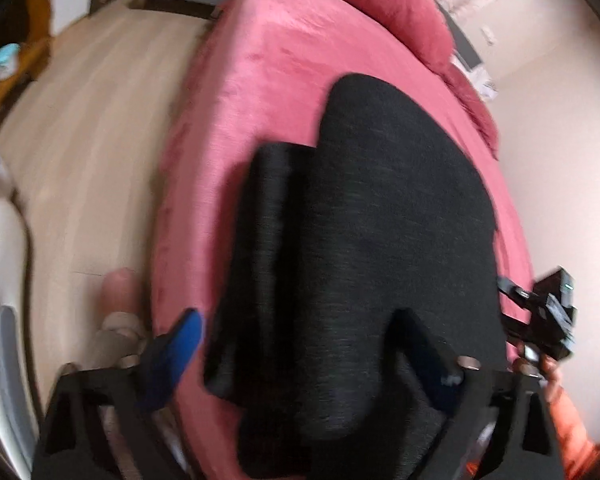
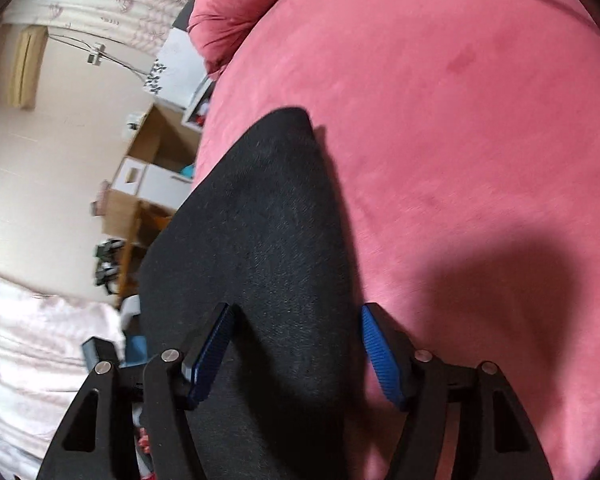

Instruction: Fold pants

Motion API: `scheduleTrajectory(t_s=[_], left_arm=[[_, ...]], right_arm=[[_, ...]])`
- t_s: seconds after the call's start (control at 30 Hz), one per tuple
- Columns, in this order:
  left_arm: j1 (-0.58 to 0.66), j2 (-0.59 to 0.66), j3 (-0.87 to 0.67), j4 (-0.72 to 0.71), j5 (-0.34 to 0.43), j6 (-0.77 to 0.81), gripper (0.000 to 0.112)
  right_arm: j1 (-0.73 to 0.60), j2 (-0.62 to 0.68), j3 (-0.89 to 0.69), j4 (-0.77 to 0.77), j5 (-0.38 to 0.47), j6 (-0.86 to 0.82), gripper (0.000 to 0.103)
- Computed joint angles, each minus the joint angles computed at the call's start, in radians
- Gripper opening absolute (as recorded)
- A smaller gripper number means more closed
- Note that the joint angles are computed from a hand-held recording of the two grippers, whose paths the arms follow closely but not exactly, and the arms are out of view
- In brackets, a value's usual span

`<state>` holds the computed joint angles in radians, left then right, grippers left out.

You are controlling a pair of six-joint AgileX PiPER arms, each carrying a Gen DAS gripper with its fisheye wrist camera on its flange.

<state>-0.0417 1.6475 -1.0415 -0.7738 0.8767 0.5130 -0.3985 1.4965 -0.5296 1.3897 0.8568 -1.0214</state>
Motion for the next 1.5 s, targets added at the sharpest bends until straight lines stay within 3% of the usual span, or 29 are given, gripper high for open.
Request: scheduleTrajectory(t_s=[0.13,0.23,0.3,0.33,0.4,0.47,0.57,0.6,0.7,0.83,0.9,1.03,1.07,1.1,1.17,1.23,1.33,1.43,1.5], left_arm=[[-0.062,-0.022,-0.002,0.063,-0.06,-0.024,0.086],[-0.095,-0.069,0.028,0.087,-0.109,-0.034,0.074],[-0.127,-0.114,0.046,0.141,-0.142,-0.075,0.06],[-0.139,-0.132,0.053,0.166,-0.153,-0.093,0.057],[-0.131,-0.168,0.066,0.159,-0.148,-0.105,0.045],[-0.105,-0.194,0.08,0.104,-0.126,-0.078,0.04],[-0.097,-0.25,0.096,0.08,-0.109,-0.068,0.032],[-0.108,-0.264,0.094,0.079,-0.108,-0.077,0.025],[-0.098,-0.28,0.067,-0.011,-0.056,-0.038,0.021],[-0.241,-0.275,0.023,0.148,-0.147,-0.189,0.021],[-0.279,-0.234,-0.005,0.16,-0.176,-0.243,0.021],[-0.371,-0.178,-0.05,0.218,-0.264,-0.348,0.021],[-0.4,-0.155,-0.072,0.253,-0.294,-0.392,0.021],[-0.426,-0.13,-0.099,0.299,-0.312,-0.439,0.021],[-0.47,-0.098,-0.146,0.39,-0.317,-0.535,0.021],[-0.492,-0.091,-0.165,0.507,-0.296,-0.655,0.022],[-0.458,-0.134,-0.105,0.512,-0.3,-0.683,0.027],[-0.368,-0.176,-0.019,0.408,-0.247,-0.629,0.045],[-0.307,-0.21,0.045,0.326,-0.243,-0.582,0.074]], right_arm=[[0.027,0.08,-0.04,0.038,0.038,-0.07,0.068],[0.124,0.089,-0.086,0.044,-0.048,-0.049,0.068],[0.19,0.035,-0.094,-0.028,-0.139,0.02,0.06],[0.235,0.005,-0.1,-0.064,-0.19,0.061,0.05],[0.262,-0.061,-0.084,-0.069,-0.216,0.079,0.038],[0.241,-0.118,-0.063,-0.036,-0.181,0.055,0.029],[0.201,-0.19,-0.042,-0.011,-0.11,0.047,0.027],[0.204,-0.222,-0.041,-0.023,-0.105,0.061,0.027],[0.217,-0.289,-0.046,-0.05,-0.095,0.1,0.025],[0.254,-0.337,-0.117,-0.127,-0.11,0.149,0.023],[0.224,-0.343,-0.163,-0.16,-0.099,0.16,0.021],[0.048,-0.315,-0.247,-0.164,-0.008,0.101,0.012],[-0.034,-0.312,-0.258,-0.098,0.045,0.03,0.001],[-0.12,-0.309,-0.285,-0.059,0.108,-0.002,0.0],[-0.23,-0.266,-0.38,-0.1,0.142,0.019,0.002],[-0.292,-0.155,-0.504,-0.228,0.249,0.131,0.007],[-0.301,-0.081,-0.496,-0.369,0.268,0.205,0.052],[-0.269,-0.043,-0.393,-0.412,0.232,0.152,0.056],[-0.212,-0.021,-0.313,-0.415,0.163,0.124,0.056]])
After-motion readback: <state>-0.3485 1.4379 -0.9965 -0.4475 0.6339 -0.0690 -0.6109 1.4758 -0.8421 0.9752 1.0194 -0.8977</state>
